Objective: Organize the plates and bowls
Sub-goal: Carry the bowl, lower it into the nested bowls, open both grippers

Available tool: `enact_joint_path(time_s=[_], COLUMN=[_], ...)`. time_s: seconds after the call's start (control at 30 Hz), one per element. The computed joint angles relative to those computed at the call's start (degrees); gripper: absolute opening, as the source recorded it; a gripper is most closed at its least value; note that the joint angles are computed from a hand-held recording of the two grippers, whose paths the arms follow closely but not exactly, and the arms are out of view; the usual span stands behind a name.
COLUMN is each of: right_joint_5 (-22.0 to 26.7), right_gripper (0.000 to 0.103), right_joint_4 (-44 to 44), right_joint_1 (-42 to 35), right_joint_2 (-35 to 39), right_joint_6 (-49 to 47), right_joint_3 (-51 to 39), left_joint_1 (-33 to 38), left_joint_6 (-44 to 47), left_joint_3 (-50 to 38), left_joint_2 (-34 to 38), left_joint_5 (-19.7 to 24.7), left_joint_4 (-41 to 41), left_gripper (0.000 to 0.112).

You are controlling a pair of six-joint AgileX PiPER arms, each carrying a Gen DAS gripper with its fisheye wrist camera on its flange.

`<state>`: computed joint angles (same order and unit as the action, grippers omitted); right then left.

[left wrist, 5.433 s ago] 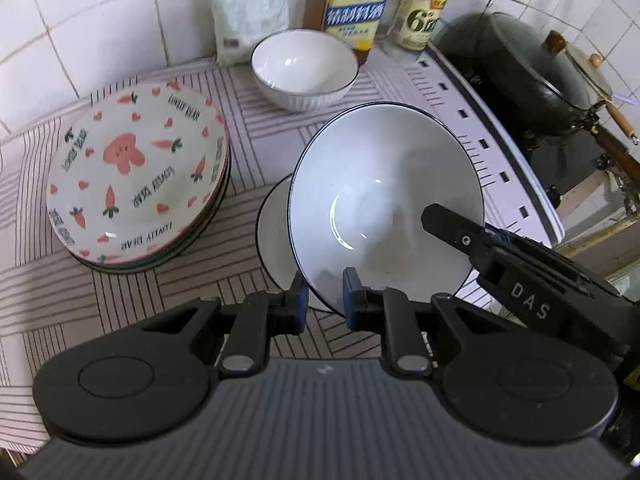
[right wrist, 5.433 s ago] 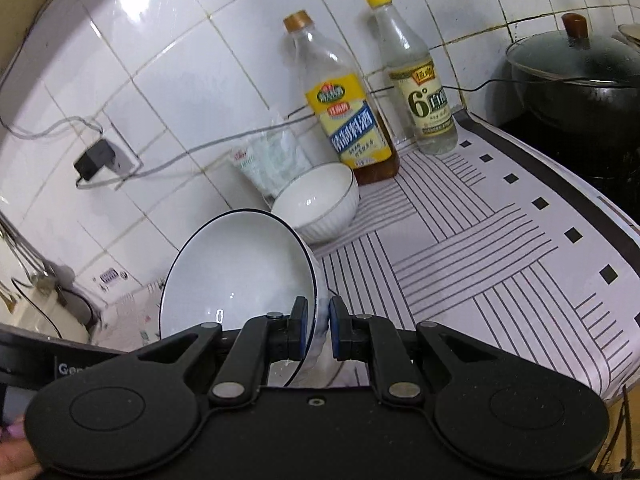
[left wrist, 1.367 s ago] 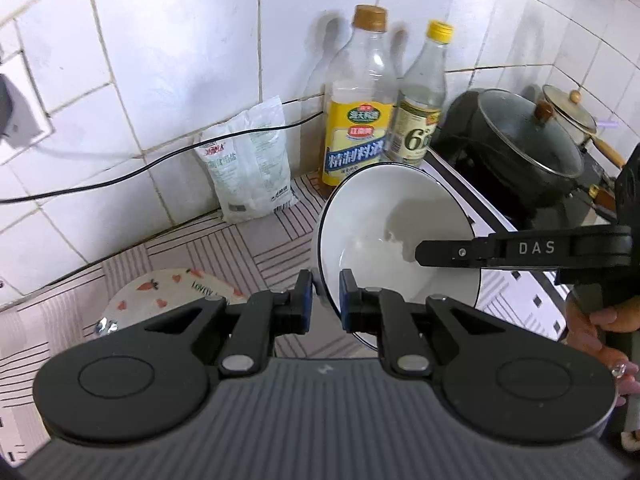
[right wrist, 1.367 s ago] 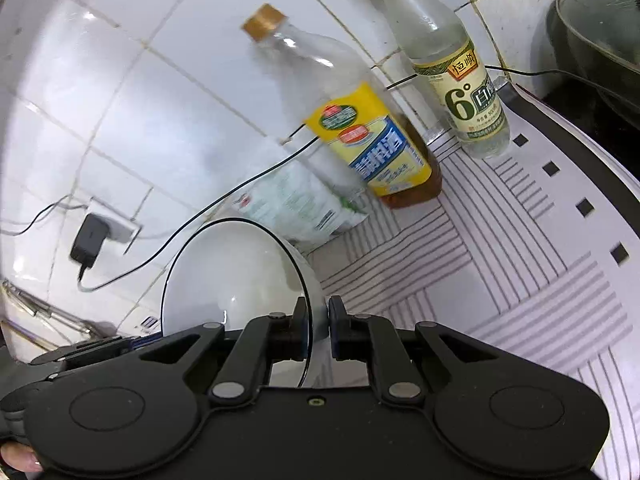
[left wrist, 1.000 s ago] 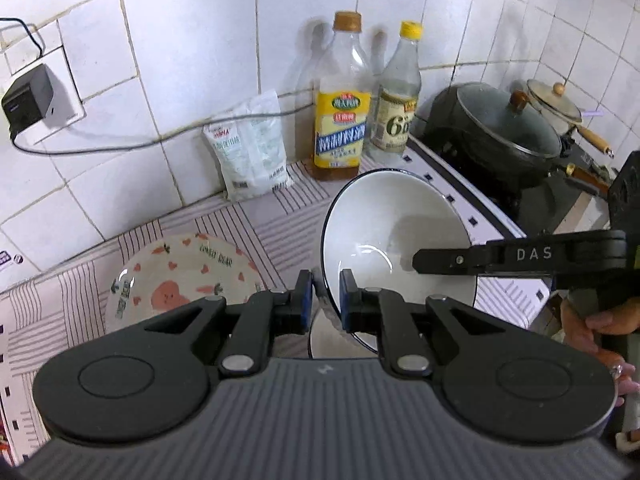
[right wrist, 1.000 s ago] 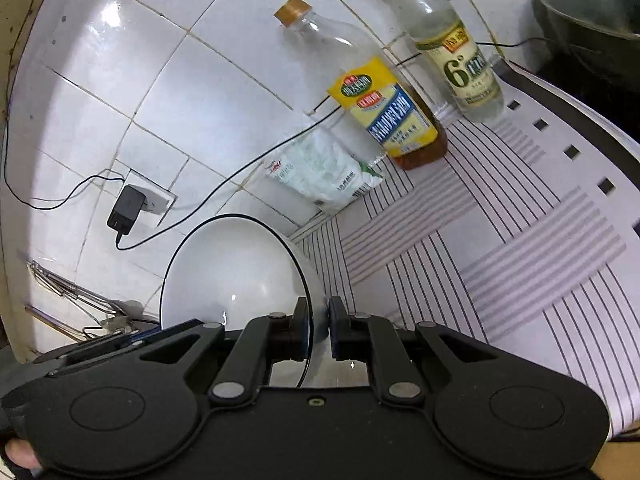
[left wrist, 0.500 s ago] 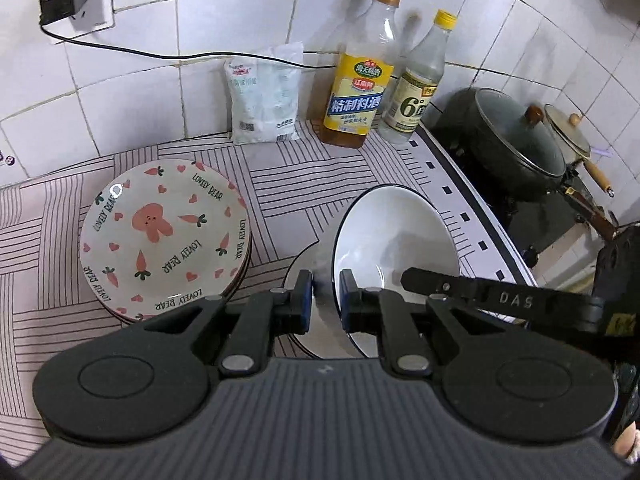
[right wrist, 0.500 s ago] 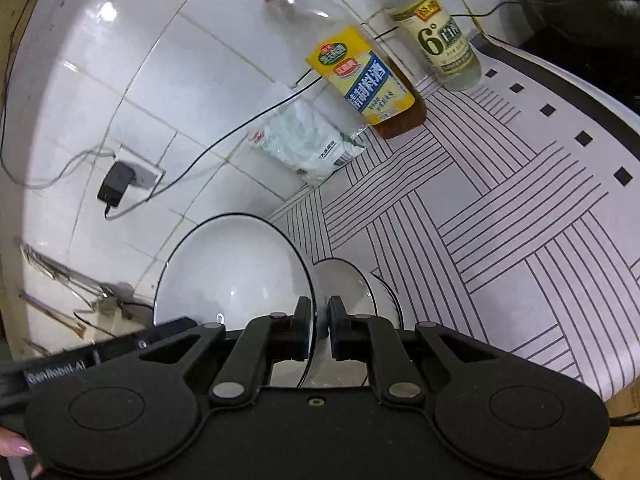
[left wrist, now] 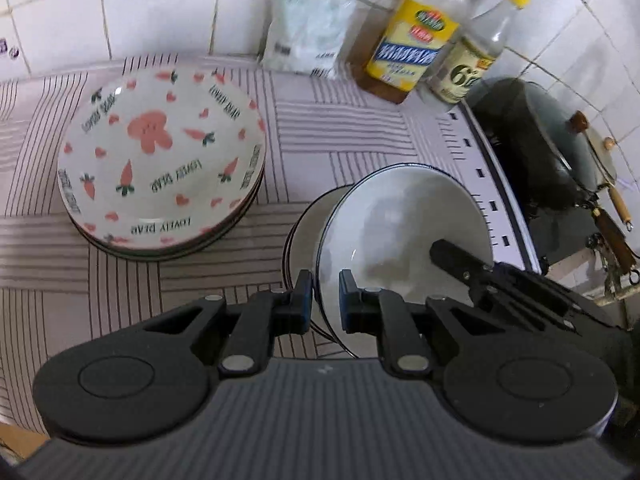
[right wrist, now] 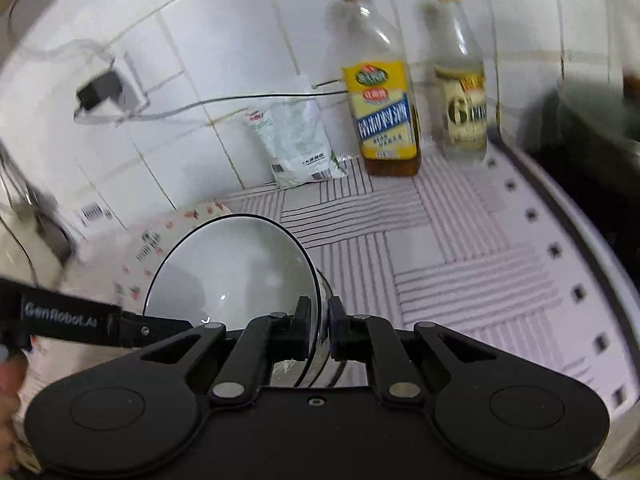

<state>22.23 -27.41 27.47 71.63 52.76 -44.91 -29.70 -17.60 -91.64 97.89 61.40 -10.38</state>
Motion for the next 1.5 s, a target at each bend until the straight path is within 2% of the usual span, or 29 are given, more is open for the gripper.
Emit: enact_joint_path(time_s=[0.1, 0.23, 0.53, 0.77, 0.9, 1.0, 1.07, 1.2, 1.33, 1.4, 1.5], right_joint_5=[1.08, 2.55, 6.25, 12.01, 16.36, 20.54, 19.78, 14.56, 11.23, 10.73, 13.47], right_gripper=[0.012, 0.012, 0.012, 0.012, 0.011, 0.012, 0.012, 0.012, 0.012, 0.013, 0.017], right_joint_4=[-7.56, -15.64, -23.84, -33.87, -40.18, -43.6, -43.08, -37.08, -32.93, -30.27, -27.26], right_joint_1=[1.89, 4.49, 8.17, 13.27, 16.57, 18.88, 18.17, 13.63, 11.54, 11.41, 13.29], right_joint_2=[1.8, 3.75, 5.84, 4.91, 4.81, 6.68, 6.84, 5.46, 0.99, -2.15, -6.2], right_joint_6=[4.08, 8.98, 14.63, 23.34, 29.28, 30.17, 29.13, 26.25, 26.25, 25.26, 22.61], right_joint_3=[-0.64, -1.16, -2.66, -1.26, -0.18, -0.9, -1.37, -1.88, -0.28, 0.53, 0.74], left_joint_1=[-1.51, -2.46, -0.5, -0.07, -0.16, -0.13, 0.23, 1.0, 1.54, 1.83, 2.88], left_joint_6=[-1.89, -2.47, -1.02, -0.34, 0.2, 0.44, 0.47, 1.35, 2.0, 2.51, 4.09], left_joint_3=[-0.15, -2.81, -5.64, -5.21, -4.99, -4.53, -4.75, -4.74, -3.98, -3.69, -2.77], left_joint_2=[0.63, 2.92, 5.0, 4.72, 4.92, 4.57, 4.69, 4.72, 2.87, 1.61, -0.7], left_joint_5=[0.02, 2.63, 4.75, 5.13, 4.96, 3.76, 3.78, 4.18, 4.48, 4.65, 4.7], left_joint_4=[3.11, 5.76, 3.24, 1.39, 0.78, 1.18, 0.8, -0.64, -1.46, -1.48, -2.63], left_gripper=[0.012, 0.014, 0.019, 0.021, 0.021, 0.023, 0.023, 0.023, 0.03, 0.035, 0.04])
